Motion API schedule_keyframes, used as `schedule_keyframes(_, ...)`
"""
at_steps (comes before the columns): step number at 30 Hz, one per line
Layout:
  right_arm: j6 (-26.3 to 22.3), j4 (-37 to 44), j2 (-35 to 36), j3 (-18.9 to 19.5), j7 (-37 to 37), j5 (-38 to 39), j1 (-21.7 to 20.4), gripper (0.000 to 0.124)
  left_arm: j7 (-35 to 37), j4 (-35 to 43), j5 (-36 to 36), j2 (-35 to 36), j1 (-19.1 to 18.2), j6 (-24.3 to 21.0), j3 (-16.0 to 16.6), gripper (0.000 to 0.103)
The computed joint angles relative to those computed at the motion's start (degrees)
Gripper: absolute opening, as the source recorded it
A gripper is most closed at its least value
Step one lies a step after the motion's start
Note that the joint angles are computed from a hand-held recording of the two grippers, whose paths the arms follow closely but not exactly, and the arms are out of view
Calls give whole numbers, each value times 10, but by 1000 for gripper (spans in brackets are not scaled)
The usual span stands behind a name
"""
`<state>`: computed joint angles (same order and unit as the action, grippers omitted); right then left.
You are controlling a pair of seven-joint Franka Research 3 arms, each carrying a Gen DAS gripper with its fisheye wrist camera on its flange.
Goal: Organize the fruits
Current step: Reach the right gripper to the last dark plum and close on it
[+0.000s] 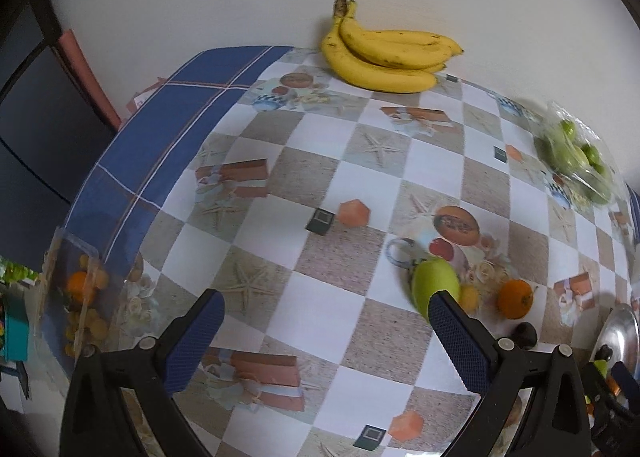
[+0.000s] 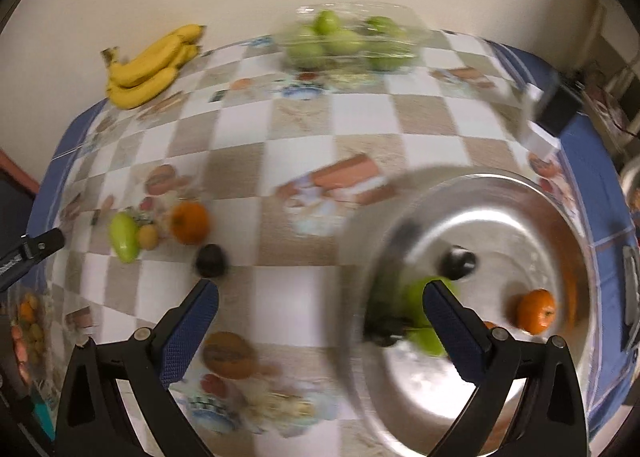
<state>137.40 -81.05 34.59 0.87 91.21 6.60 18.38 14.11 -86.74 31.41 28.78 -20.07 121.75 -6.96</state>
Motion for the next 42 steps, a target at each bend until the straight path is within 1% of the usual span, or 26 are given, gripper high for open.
schedule_keyframes(3, -5, 15, 10, 14, -13, 14, 1, 102, -8, -21, -1, -10, 7, 25, 1, 103)
schedule_keyframes(7, -18, 38, 26, 11, -15, 7, 15, 102, -21, -45, -4, -17, 18, 80, 0, 103)
schedule_keyframes(11, -35, 64, 44, 13, -15, 8, 20, 102, -8, -24, -5, 1, 14, 79, 2, 103)
schedule_keyframes(15, -53, 91, 64, 14, -20, 7, 25, 102, -12, -17, -7, 11, 13, 101, 5, 103)
schedule_keyframes(21, -79, 127, 92, 14, -23, 8, 30, 102, 19, 13, -21, 36, 12, 100, 4, 103)
schedule_keyframes(30, -108, 171, 124, 14, -24, 7, 35, 102, 44, 37, -43, 60, 10, 104, 5, 103)
schedule_keyframes(38, -118, 201, 146, 12, -27, 3, 40, 102, 63, 39, -72, 70, 18, 124, 1, 103)
schedule_keyframes(42, -100, 188, 140, 13, -38, -1, 43, 102, 60, 35, -89, 72, 22, 139, -1, 103)
